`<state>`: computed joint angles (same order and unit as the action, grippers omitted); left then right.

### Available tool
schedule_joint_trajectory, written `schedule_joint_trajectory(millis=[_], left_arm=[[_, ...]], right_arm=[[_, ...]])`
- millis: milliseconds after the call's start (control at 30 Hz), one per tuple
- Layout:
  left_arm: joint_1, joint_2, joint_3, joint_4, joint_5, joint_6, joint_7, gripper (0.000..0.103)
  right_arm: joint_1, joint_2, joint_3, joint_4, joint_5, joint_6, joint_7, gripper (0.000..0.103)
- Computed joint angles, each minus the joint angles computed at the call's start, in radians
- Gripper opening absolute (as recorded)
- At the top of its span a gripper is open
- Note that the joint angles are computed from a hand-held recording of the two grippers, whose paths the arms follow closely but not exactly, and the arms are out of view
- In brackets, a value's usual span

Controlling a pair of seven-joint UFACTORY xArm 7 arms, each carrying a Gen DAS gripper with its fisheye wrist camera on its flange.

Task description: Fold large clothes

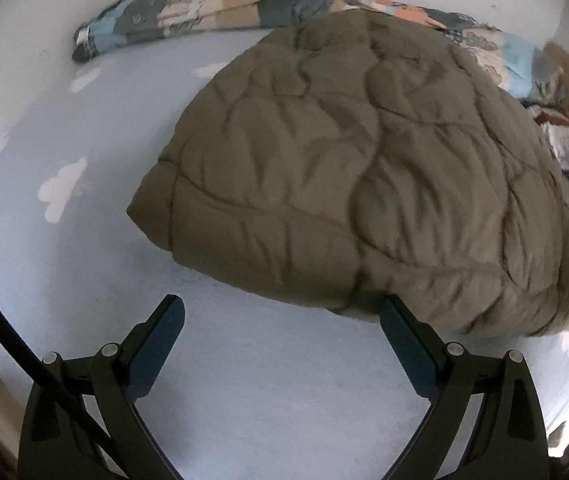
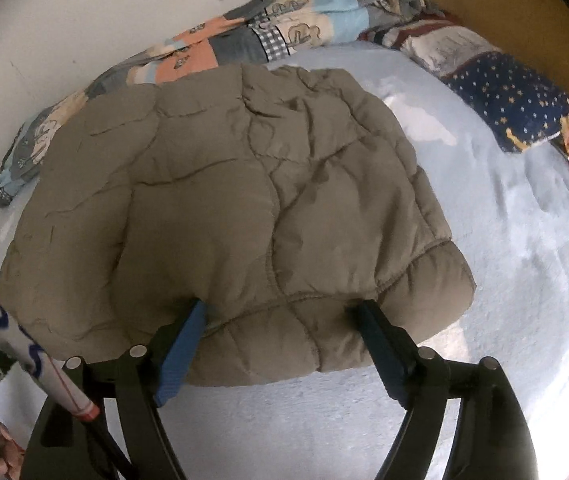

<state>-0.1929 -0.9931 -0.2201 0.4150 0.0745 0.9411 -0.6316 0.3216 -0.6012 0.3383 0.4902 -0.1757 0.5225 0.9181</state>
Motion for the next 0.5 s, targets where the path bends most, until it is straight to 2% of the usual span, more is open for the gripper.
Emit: schedule_joint_trajectory(millis=[67,200,400,500], left_arm=[[-0.017,-0.035,-0.027,-0.007,0.005,-0.005,-0.009,0.098],[-0.032,-0.129,-0.112,-0.007,0.056,0.005,-0.052,0.098],[-0.049,-0.18,-0.155,-0.002,0.081,0.028,-0.101,0.098],[-0.063,-0.2,-0.188,0.007,0.094,0.047,-0.128,0.098]], right_arm=[[0.019,-0.046,-0.001,-0.027,0.008,-0.019,0.004,0.083],[0.023,-0.186,0.053,-0.065,-0.016,0.0,0.036,0.083],[0.095,-0.359,0.051,-0.143,0.046,0.012,0.085,0.083],[0.116,-0.421,0.051,-0.159,0.063,0.054,0.088,0.083]])
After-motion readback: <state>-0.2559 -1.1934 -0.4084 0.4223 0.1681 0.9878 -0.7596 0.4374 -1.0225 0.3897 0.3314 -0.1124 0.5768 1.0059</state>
